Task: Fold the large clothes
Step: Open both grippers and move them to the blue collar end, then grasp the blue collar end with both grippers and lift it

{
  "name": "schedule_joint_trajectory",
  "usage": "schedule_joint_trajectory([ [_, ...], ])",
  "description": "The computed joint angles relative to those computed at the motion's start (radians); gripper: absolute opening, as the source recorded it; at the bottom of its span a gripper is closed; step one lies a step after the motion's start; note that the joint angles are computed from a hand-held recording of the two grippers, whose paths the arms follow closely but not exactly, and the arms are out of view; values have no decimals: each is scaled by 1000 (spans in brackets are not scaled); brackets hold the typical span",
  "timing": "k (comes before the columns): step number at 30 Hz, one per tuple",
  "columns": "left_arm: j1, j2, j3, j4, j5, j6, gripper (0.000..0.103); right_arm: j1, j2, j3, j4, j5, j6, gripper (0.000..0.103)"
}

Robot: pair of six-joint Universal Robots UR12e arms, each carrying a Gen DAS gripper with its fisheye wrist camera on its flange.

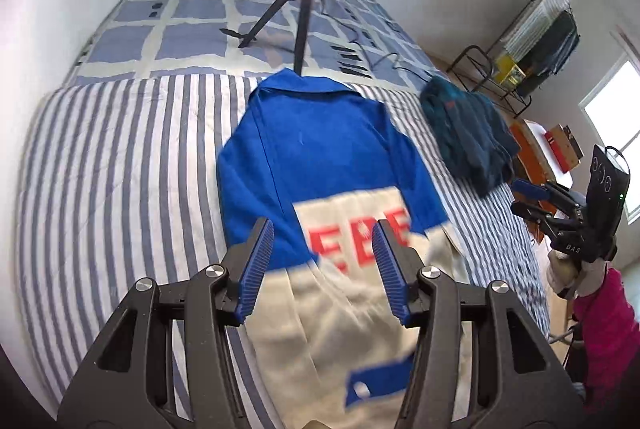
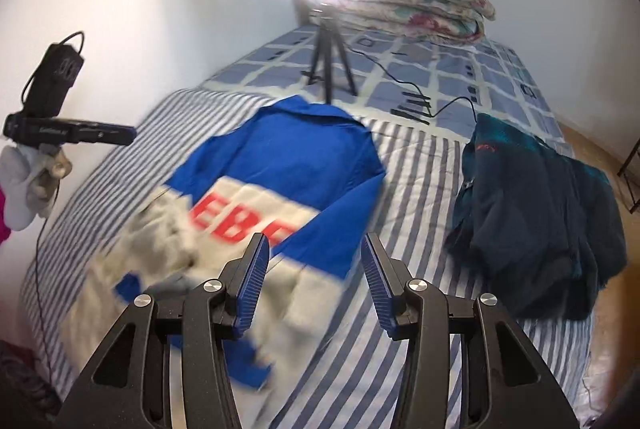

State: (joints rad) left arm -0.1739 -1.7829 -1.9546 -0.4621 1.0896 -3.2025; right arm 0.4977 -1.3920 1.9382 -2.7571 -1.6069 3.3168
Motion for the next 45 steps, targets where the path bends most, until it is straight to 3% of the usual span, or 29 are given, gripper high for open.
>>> schedule_joint_trajectory([
  [8, 17, -161, 119, 5, -27, -64, 53, -71, 111, -53, -46, 49, 35, 47],
  [19, 18, -279, 238, -88, -46, -44, 53, -115, 234, -130, -54, 123, 75, 47],
  [24, -4, -317, 276, -111, 30, -23, 53, -121, 275, -164, -43, 152, 99, 46],
  [27, -13, -326, 273, -54, 44, -19, 52, -115, 296, -186, -26, 168, 94, 40],
  [29, -23, -329, 272, -30, 69, -12, 40, -102, 309, -200, -16, 143, 73, 27],
  [30, -27, -330, 272, -29, 68, 0, 15, -99, 313, -203, -17, 139, 69, 16],
  [31, -31, -331, 276, -36, 69, 5, 3, -97, 314, -203, -24, 143, 69, 12],
  [34, -49, -319, 260, 16, 124, 26, 2, -84, 310, -203, -27, 102, 46, 7],
  [39, -43, -282, 223, 89, 99, 11, 1, -68, 285, -188, -80, 60, 41, 6],
  [45, -40, -202, 156, 151, 74, 5, 1, -52, 234, -165, -126, 61, 28, 5],
])
